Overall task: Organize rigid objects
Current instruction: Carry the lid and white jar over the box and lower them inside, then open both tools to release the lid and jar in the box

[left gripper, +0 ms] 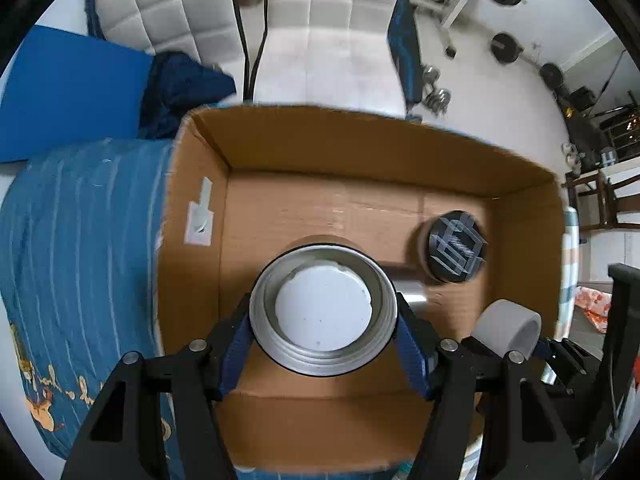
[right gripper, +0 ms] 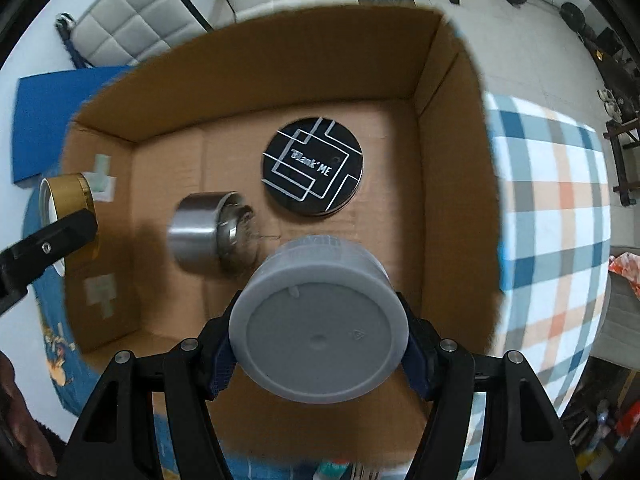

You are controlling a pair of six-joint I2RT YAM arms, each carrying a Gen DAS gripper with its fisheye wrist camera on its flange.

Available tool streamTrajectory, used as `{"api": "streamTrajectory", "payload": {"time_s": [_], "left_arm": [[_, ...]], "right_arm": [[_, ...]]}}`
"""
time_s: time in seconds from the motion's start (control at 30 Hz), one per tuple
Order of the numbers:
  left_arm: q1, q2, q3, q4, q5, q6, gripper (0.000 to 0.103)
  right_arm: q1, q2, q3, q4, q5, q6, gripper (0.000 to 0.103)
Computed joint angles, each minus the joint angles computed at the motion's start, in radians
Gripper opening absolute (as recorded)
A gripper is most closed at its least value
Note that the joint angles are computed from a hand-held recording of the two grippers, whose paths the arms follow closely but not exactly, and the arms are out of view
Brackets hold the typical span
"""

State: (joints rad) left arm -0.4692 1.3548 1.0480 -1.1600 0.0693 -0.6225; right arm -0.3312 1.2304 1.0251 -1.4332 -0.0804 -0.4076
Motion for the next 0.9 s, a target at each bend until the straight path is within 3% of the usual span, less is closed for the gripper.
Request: {"api": "streamTrajectory", "payload": {"time_s": [0.17,0.47,0.9], "left_arm": [[0.072,0.145,-0.04,0.092,0.039,0.069,0.062],[0.082,0.291,-0.028,0.16,0.041,0.113,0.062],[0.16,0.38,-0.03,0.18,0.131,0.147,0.063]], "right_arm": [[0.098,0.073,-0.084,0.125,0.058,0.087,0.07],[0.122,0.185,-0.14,0.248,0.093,0.137,0.07],[0.124,0.28,-0.083,0.254,0.096,0.166,0.071]]}}
